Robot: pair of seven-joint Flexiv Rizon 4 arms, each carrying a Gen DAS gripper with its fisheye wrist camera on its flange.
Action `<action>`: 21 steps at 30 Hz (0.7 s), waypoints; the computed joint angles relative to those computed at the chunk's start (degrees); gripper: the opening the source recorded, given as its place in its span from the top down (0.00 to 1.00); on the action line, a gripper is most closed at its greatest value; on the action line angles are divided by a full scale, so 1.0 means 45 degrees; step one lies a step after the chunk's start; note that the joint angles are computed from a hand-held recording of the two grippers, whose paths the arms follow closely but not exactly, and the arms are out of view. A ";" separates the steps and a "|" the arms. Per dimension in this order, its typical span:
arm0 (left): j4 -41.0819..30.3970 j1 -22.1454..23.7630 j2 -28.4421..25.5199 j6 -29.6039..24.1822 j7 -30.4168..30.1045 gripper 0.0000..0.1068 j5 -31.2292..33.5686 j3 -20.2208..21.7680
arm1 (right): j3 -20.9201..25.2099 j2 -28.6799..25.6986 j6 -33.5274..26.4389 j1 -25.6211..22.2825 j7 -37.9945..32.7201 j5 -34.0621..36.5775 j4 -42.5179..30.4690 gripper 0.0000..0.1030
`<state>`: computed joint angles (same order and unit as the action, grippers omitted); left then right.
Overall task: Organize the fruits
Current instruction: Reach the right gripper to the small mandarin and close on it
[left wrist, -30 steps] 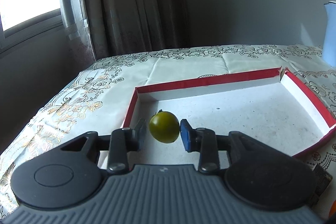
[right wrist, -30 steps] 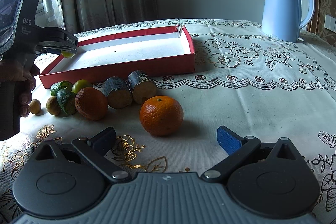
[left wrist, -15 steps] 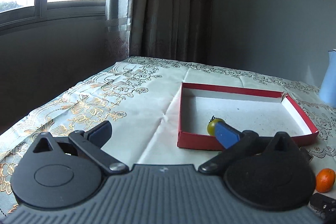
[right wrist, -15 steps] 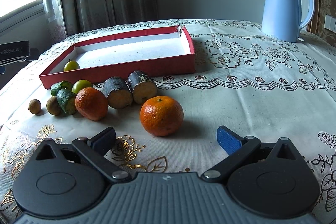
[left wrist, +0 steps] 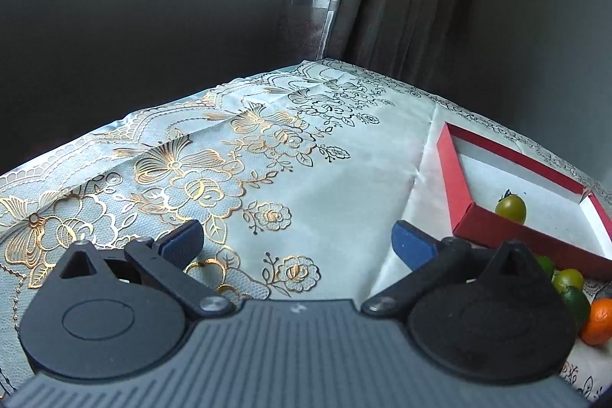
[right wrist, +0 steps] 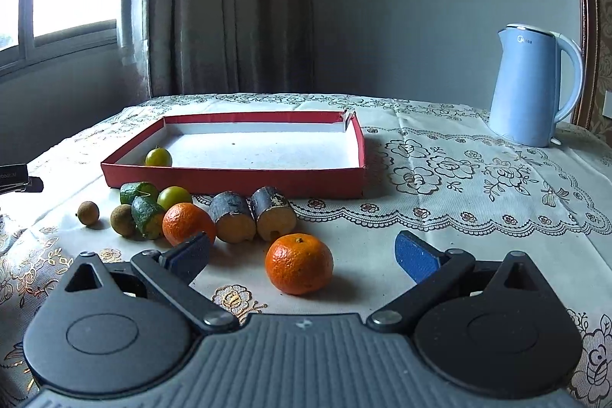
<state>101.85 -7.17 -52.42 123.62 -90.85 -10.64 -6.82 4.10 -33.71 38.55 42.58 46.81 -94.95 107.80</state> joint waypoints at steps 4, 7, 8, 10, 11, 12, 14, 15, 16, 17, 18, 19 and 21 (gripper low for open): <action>-0.0069 -0.0311 0.0028 -0.0340 0.0300 0.04 -0.0238 0.0269 | -0.0028 -0.0027 0.0153 -0.0092 -0.0324 0.0071 -0.0054 0.00; -0.0184 -0.0563 -0.0024 -0.0397 0.0581 0.04 -0.0422 0.0463 | -0.0027 -0.0089 0.0736 -0.0351 -0.0387 0.0000 -0.0084 0.17; -0.0234 -0.0669 -0.0042 -0.0429 0.0699 0.04 -0.0511 0.0547 | -0.0017 -0.0127 0.1005 -0.0459 -0.0457 0.0044 -0.0117 0.24; -0.0252 -0.0770 -0.0035 -0.0481 0.0880 0.04 -0.0625 0.0621 | -0.0017 -0.0197 0.1475 -0.0631 -0.0532 0.0173 -0.0170 0.44; -0.0257 -0.0803 -0.0033 -0.0507 0.0955 0.04 -0.0681 0.0644 | -0.0034 -0.0253 0.1710 -0.0704 -0.0562 0.0223 -0.0210 0.44; -0.0244 -0.0827 -0.0022 -0.0515 0.1001 0.04 -0.0741 0.0651 | -0.0063 -0.0296 0.1831 -0.0724 -0.0592 0.0282 -0.0235 0.44; -0.0242 -0.0851 -0.0023 -0.0514 0.1079 0.04 -0.0830 0.0659 | -0.0135 -0.0345 0.2079 -0.0768 -0.0539 0.0265 -0.0259 0.44; -0.0231 -0.0874 -0.0018 -0.0509 0.1112 0.04 -0.0882 0.0670 | -0.0158 -0.0374 0.2185 -0.0796 -0.0528 0.0295 -0.0276 0.44; -0.0241 -0.0901 -0.0019 -0.0537 0.1160 0.04 -0.0938 0.0690 | -0.0177 -0.0390 0.2260 -0.0809 -0.0545 0.0330 -0.0282 0.46; -0.0240 -0.0936 -0.0010 -0.0569 0.1214 0.04 -0.0997 0.0722 | -0.0201 -0.0403 0.2418 -0.0854 -0.0512 0.0281 -0.0285 0.50; -0.0268 -0.0988 -0.0013 -0.0616 0.1275 0.04 -0.1073 0.0762 | -0.0247 -0.0417 0.2788 -0.0985 -0.0259 -0.0021 -0.0290 0.57; -0.0271 -0.1010 -0.0010 -0.0641 0.1319 0.04 -0.1118 0.0776 | -0.0258 -0.0423 0.2811 -0.0990 -0.0164 -0.0078 -0.0293 0.57; -0.0277 -0.1045 -0.0014 -0.0662 0.1386 0.04 -0.1194 0.0795 | -0.0260 -0.0439 0.2722 -0.0944 -0.0255 -0.0017 -0.0321 0.58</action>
<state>100.60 -11.87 -52.48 120.64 -84.61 -16.02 -3.24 2.93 -35.68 50.80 38.33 45.67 -95.02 106.35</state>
